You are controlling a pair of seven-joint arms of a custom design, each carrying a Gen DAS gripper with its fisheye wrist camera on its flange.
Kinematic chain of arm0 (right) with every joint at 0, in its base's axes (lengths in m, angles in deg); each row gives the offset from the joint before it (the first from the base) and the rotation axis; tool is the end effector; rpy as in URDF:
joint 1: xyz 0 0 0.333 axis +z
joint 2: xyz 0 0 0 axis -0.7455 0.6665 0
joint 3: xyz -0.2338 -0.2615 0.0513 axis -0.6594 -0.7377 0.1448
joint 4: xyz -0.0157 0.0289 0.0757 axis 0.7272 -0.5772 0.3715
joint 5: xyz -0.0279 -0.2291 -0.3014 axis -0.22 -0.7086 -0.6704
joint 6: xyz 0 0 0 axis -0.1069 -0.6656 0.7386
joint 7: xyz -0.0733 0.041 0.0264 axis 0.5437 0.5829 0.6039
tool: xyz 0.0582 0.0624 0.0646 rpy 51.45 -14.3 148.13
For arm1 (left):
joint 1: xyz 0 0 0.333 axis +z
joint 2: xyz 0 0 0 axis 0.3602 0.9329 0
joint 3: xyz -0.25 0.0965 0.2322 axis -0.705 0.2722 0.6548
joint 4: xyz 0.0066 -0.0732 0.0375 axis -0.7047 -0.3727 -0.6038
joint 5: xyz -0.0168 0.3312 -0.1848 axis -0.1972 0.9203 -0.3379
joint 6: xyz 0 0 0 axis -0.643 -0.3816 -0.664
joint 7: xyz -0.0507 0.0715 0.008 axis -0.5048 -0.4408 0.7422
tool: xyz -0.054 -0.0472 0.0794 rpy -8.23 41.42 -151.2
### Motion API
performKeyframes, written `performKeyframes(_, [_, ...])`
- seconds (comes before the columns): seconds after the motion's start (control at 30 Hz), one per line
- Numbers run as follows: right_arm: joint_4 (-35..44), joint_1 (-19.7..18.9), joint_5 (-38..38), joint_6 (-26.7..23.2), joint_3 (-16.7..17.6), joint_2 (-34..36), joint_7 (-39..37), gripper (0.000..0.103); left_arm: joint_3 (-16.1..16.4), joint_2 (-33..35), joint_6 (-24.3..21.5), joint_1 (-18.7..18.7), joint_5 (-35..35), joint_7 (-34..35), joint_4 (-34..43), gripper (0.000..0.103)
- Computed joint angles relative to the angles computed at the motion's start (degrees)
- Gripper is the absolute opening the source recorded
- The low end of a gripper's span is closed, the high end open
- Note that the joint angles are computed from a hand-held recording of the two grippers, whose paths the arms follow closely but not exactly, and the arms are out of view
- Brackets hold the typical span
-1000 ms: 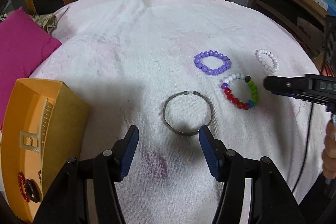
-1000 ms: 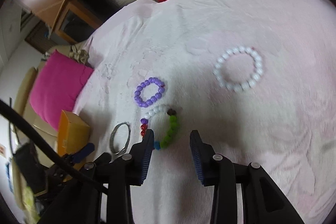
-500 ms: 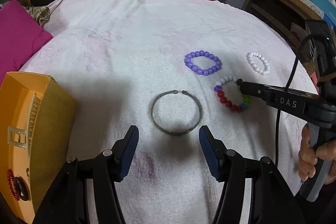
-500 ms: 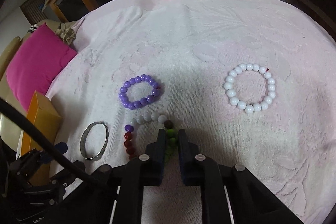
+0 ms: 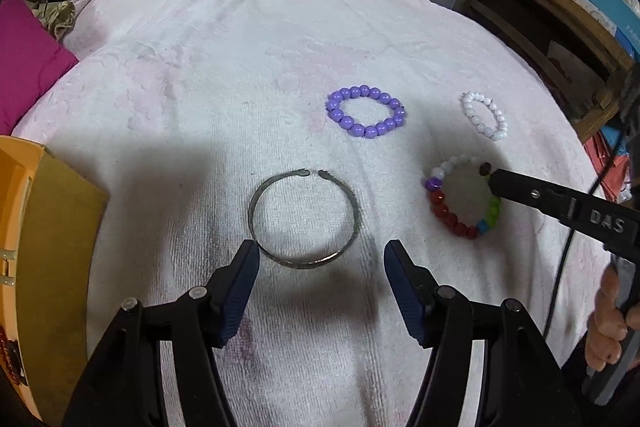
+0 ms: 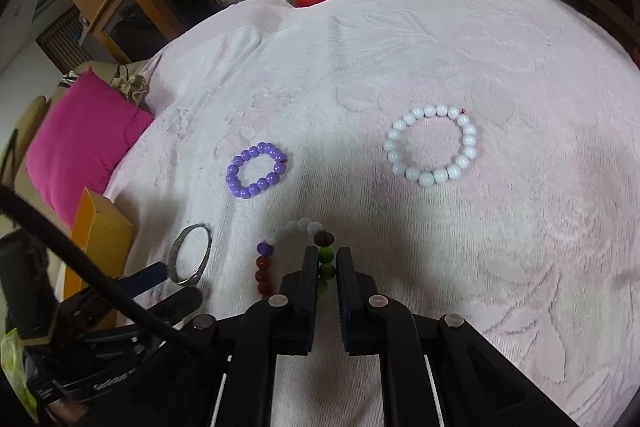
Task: Organize jewelry
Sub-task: 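Close the right gripper on the multicolor bead bracelet while the left grips the metal bangle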
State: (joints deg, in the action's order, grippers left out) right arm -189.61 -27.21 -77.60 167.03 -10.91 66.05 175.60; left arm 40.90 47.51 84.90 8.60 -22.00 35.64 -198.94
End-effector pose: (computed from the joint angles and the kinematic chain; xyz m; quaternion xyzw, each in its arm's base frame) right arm 0.3970 0.2645 0.5331 -0.4589 0.8409 -0.1215 0.2599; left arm 0.5126 -0.2357 0.5323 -0.3966 0.8775 -0.2668 0.0395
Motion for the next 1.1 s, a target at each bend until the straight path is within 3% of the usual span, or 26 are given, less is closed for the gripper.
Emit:
performKeyframes(0.23, [-0.9, 0.4, 1.8, 1.2, -0.4, -0.3, -0.6, 0.01, 0.2, 1.3, 0.3, 0.4, -2.6, 0.2, 1.0, 0.066])
performKeyframes(0.47, [-1.3, 0.5, 2.7, 1.9, -0.2, -0.3, -0.7, 0.01, -0.4, 2.0, 2.7, -0.1, -0.9, -2.1, 1.0, 0.066])
performKeyframes(0.6, [-1.3, 0.6, 3.0, 1.7, -0.2, -0.3, -0.8, 0.01, -0.5, 2.1, 4.0, -0.2, -1.6, -1.4, 0.6, 0.066])
performKeyframes(0.73, [-1.4, 0.5, 3.2, 1.6, -0.2, -0.3, -0.6, 0.01, -0.6, 1.9, 5.4, -0.3, -2.1, -0.1, -0.1, 0.059])
performKeyframes(1.1, [-1.8, 0.4, 2.9, 1.7, -0.1, -0.8, 0.0, 0.01, -0.3, -0.1, 6.4, -0.6, -5.4, 2.8, -1.2, 0.059])
